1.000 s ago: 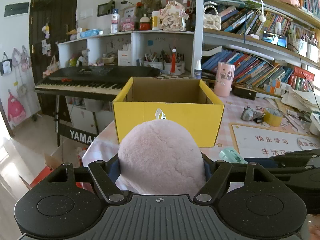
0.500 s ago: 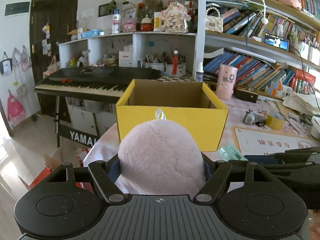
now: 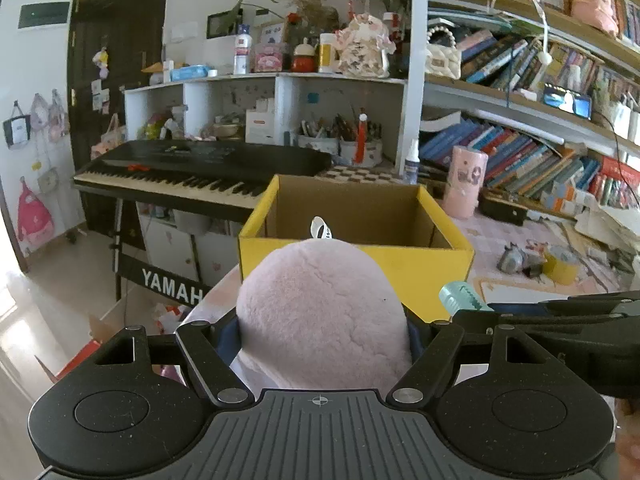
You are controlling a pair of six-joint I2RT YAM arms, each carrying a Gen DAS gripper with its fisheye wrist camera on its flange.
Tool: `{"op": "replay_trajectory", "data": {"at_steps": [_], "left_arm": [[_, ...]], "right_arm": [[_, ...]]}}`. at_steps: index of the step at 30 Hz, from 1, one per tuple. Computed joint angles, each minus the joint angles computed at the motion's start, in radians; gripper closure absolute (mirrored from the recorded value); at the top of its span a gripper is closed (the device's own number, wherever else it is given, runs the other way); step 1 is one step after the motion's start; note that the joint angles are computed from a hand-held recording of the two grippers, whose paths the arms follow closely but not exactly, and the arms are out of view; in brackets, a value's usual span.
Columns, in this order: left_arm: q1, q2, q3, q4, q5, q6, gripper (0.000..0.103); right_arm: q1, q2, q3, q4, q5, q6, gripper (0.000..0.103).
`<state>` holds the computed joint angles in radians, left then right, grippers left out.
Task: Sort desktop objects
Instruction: 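Carry the pink pig and mint-green stapler over the yellow box with both tools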
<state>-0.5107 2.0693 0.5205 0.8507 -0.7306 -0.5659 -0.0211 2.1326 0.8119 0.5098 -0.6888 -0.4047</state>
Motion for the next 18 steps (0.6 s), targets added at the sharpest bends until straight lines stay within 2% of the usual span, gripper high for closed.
{"op": "replay_trajectory", "data": {"at_steps": [9, 18], "left_arm": [[0.092, 0.012, 0.099, -0.021, 0.035, 0.058, 0.027], [0.151, 0.081, 0.296, -0.105, 0.054, 0.138, 0.027]], "right_arm": [[0.028, 0.059, 0.199, -0.088, -0.008, 0.041, 0.08], [0.055, 0.181, 0.48, -0.226, -0.025, 0.054, 0.08]]}}
